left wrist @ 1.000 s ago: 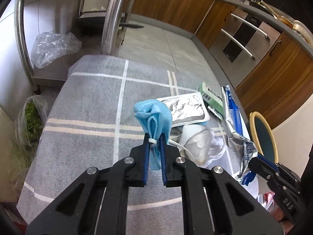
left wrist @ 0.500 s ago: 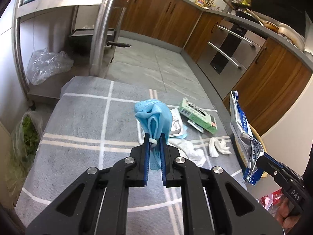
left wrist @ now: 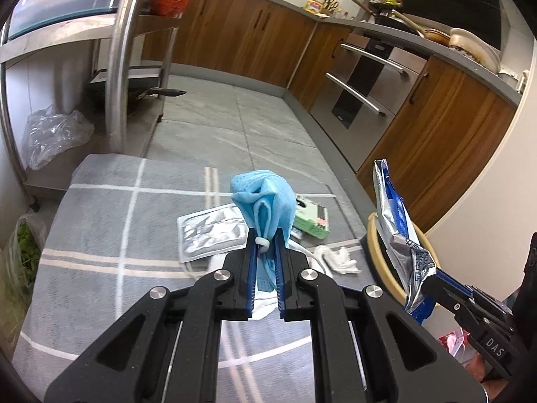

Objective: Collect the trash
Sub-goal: 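Carry the mask and wrapper over the teal bin and open both tools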

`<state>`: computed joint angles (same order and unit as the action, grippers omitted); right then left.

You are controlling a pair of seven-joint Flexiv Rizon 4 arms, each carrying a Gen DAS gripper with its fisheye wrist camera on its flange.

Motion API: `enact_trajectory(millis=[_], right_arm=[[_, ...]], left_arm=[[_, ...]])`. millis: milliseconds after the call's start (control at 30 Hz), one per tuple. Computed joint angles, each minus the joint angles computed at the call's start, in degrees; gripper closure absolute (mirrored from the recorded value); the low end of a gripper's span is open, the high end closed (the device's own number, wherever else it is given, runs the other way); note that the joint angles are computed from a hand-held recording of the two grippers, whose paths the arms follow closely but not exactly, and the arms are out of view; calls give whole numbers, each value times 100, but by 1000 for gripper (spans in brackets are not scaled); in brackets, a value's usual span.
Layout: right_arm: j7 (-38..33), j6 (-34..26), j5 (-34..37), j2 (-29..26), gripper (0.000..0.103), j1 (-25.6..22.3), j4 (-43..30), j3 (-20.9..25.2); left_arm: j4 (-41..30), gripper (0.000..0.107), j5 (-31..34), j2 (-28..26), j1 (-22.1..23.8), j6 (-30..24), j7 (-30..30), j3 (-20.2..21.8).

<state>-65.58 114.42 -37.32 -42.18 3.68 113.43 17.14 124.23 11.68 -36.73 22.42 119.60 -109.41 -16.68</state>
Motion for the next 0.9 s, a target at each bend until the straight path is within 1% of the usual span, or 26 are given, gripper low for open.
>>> enact_trajectory(millis=[333,900], right_arm=[[-36,209,443,103,92,62,101,-334],[139,293,669,50,92,-309,90,-512]], left_arm=[[-290,98,-35,-49,-236,-88,49,-140],[-826,98,-238,-223,-776,-400,425,-356]])
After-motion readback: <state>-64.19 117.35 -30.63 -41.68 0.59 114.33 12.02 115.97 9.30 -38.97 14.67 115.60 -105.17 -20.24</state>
